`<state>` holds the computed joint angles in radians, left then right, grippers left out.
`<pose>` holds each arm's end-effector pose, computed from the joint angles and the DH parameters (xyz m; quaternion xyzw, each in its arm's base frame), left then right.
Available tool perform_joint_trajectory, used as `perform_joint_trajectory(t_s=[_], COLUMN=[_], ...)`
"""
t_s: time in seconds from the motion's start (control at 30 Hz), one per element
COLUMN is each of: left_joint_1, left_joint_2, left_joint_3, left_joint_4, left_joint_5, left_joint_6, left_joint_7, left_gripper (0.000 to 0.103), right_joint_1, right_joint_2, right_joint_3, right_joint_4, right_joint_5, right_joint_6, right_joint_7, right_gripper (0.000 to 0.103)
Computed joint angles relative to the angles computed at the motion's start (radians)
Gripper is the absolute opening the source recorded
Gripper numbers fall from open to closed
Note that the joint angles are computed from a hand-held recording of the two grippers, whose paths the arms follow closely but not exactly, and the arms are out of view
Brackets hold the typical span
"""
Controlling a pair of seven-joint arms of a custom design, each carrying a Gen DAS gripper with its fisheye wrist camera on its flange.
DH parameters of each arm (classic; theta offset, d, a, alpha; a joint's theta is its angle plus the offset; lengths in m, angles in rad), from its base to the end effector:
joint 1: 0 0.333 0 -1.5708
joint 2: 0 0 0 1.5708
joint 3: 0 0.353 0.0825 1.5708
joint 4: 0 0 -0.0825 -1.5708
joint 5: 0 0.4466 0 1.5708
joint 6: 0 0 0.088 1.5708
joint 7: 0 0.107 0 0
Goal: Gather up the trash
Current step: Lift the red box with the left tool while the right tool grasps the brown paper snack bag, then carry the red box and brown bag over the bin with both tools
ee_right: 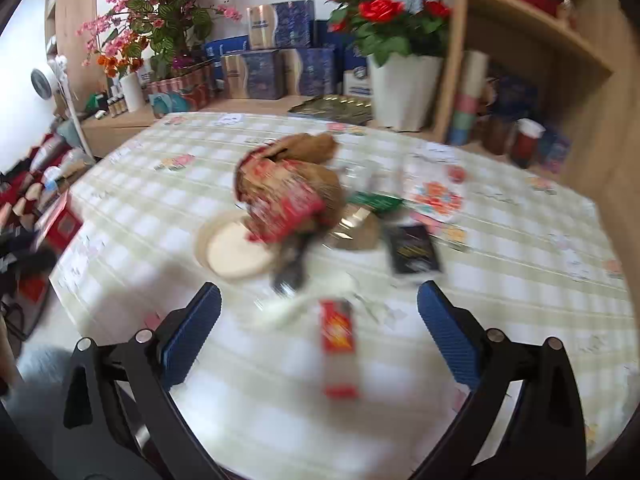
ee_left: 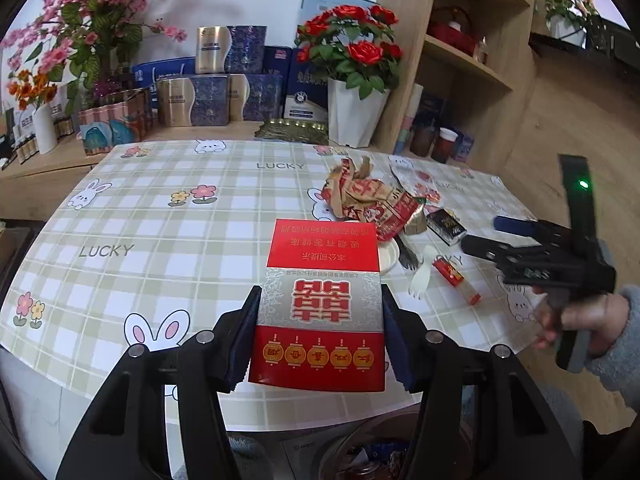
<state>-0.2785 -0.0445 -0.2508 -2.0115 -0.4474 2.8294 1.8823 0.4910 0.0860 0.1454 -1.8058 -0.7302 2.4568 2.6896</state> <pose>0.5687 -0.3102 0.5850 -0.4672 0.7709 -0.4089 0.1422 0.5597 0.4098 0.5722 -0.6370 0.6651 -0.2632 0.2874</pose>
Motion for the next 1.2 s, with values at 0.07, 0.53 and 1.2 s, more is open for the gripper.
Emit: perform_joint_trajectory(t_s=[0.07, 0.53, 1.2], left_joint_1=[0.001, -0.003, -0.034], left_joint_2=[-0.002, -0.01, -0.17], left_joint_3=[0.005, 0.009, 0.012], left_joint_4=[-0.005, -0.05, -0.136], left_joint_5=[-0.037, -0.186, -0.234], left_joint_6=[0.005, -0.003, -0.028], left_joint_7=[0.01, 0.04, 0.075], left_gripper=[0.055, 0.055, 0.055], right_joint_1=[-0.004, 0.059, 0.081], right_joint_2=[0.064, 0.447, -0.16], right_joint_3=[-0.007, -0.095, -0.005], right_joint_4=[0.072, 0.572, -0.117], right_joint_5=[0.002, 0.133, -0.36], right_joint_6=[0.018, -0.216, 0.089], right_joint_7=[-0.033, -0.373, 0.538], right_gripper=[0.097, 0.048, 0.037])
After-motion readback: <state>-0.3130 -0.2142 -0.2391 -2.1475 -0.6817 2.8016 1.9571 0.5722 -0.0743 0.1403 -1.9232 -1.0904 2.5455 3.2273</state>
